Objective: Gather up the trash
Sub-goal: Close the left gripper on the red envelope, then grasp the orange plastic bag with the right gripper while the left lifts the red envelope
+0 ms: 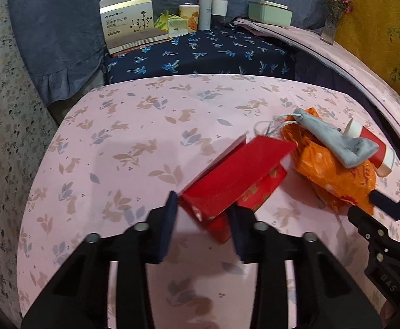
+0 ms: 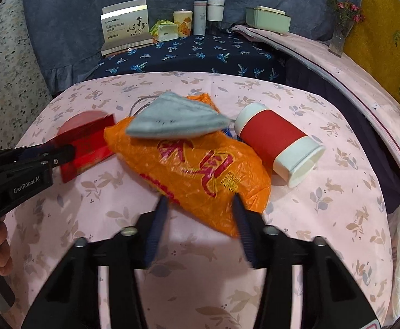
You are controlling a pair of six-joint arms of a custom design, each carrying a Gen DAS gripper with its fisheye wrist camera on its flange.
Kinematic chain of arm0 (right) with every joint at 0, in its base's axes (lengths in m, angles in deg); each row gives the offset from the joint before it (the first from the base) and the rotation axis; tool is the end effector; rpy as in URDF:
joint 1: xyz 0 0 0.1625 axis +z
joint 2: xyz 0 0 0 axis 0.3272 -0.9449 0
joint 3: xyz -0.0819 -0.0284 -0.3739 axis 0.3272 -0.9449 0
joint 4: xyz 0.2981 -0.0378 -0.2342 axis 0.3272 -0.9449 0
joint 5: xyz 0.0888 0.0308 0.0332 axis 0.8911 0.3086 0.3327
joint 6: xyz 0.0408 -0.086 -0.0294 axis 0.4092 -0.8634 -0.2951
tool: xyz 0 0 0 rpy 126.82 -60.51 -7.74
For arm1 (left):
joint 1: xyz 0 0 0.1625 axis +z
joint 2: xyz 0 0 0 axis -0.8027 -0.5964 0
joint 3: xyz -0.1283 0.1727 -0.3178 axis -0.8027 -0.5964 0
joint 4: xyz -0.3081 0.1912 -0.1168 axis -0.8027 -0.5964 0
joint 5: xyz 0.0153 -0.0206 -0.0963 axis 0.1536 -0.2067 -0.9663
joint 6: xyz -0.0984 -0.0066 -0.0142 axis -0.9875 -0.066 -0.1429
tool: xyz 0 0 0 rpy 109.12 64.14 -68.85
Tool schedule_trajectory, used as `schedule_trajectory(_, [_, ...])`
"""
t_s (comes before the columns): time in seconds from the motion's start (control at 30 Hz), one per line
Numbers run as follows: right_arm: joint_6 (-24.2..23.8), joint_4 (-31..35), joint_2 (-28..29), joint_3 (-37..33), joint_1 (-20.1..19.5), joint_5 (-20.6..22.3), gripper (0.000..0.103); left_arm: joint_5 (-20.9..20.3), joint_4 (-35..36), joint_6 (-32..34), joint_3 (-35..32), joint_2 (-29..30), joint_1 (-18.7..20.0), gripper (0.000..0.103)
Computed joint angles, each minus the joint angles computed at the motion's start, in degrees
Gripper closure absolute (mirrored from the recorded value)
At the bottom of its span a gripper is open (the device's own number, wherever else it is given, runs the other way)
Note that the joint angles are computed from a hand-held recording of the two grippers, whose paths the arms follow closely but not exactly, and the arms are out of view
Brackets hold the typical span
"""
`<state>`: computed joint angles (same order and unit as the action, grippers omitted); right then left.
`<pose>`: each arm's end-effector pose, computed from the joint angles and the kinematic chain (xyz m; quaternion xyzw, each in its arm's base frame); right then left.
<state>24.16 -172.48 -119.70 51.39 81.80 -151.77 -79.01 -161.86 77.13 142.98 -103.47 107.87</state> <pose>0.1623 -0.5009 0.0979 0.1096 -0.8718 0.2975 0.3734 -0.1605 -0.5748 0.1033 0.2181 0.8897 -0.2502 0.3134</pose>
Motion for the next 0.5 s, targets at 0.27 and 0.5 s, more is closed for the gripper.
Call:
schedule_trajectory(0.27, [2.06,1.08,-3.09,3.00,-0.37,1.93,0.103,-2.49,0.91,-2.70,2.34,-1.45,-2.23,0.103])
schedule_trajectory(0.5, [5.79,2.14,-7.06,5.91,-0.48,3.77,0.059,-5.24,3.20,-8.53,3.56,-3.37,-2.68,0.083])
